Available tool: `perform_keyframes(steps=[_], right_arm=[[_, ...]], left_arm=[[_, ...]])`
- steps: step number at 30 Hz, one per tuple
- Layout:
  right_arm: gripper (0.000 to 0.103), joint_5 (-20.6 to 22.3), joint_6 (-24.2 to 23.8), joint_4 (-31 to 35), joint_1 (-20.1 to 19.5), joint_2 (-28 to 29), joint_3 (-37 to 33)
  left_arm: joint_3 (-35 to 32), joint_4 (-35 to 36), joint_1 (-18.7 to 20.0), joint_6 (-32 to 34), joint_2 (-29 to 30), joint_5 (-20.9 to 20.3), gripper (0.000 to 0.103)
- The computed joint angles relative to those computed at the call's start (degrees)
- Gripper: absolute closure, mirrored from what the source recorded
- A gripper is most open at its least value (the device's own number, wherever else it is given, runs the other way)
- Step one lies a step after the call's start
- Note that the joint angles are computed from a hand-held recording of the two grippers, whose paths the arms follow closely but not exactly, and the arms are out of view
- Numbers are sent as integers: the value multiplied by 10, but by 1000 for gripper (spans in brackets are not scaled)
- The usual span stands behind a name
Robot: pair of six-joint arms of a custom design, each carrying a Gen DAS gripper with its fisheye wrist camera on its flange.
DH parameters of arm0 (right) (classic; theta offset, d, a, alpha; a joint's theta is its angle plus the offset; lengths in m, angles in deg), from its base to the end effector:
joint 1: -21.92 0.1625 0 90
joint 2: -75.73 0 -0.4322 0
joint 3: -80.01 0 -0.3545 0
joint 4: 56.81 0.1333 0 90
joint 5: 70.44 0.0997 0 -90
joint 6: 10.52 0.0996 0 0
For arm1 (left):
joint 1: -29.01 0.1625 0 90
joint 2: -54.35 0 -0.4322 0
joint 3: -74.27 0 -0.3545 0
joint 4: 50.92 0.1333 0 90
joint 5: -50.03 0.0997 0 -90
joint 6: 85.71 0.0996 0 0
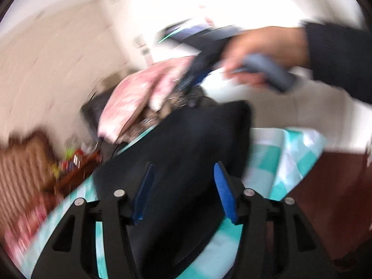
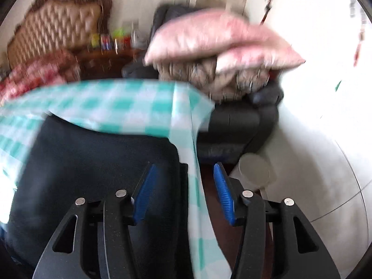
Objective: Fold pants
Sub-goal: 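Lower the folded pants onto the sheet and open both tools, then smooth the folded pants with both open tools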
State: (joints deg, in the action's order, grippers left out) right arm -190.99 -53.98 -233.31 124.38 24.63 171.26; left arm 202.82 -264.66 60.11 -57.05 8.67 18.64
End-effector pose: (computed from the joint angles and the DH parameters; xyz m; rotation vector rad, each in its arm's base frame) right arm 0.2260 -0.6396 0.2832 0.8460 -2.1708 0.7857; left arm -0.2771 -0.4221 0.1460 1.1376 1.8228 -1.0644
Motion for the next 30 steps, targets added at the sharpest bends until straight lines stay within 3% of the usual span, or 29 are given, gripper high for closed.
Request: perform_keyframes(steps=[2, 4, 6, 7, 9, 12, 18, 23, 30], right_arm=[[50, 26, -12, -49, 8, -32, 62], [50, 18, -40, -106, 15, -41, 118], [51, -21, -61, -152, 17, -26, 140], [51, -41, -59, -157, 13, -20, 144], [50, -51, -38, -145, -2, -18, 151], [46, -10, 6, -119, -22, -34, 157], [42, 0, 22, -135, -30, -29, 162], [42, -11, 37, -144, -26, -27, 168], [41, -17, 62, -141, -26, -26, 172]], left_arm=[[25, 28, 11, -76, -46, 6, 48], [32, 94, 24, -150, -89, 2, 48], [34, 214, 37, -245, -144, -15, 57], [34, 274, 53, -288, -169, -52, 69], [32, 349, 64, -325, -197, -75, 73], [35, 375, 63, -333, -204, -76, 73], [2, 348, 82, -314, -221, -92, 73], [-157, 459, 154, -282, -175, -95, 73], [-357, 648, 238, -325, -86, -128, 73]])
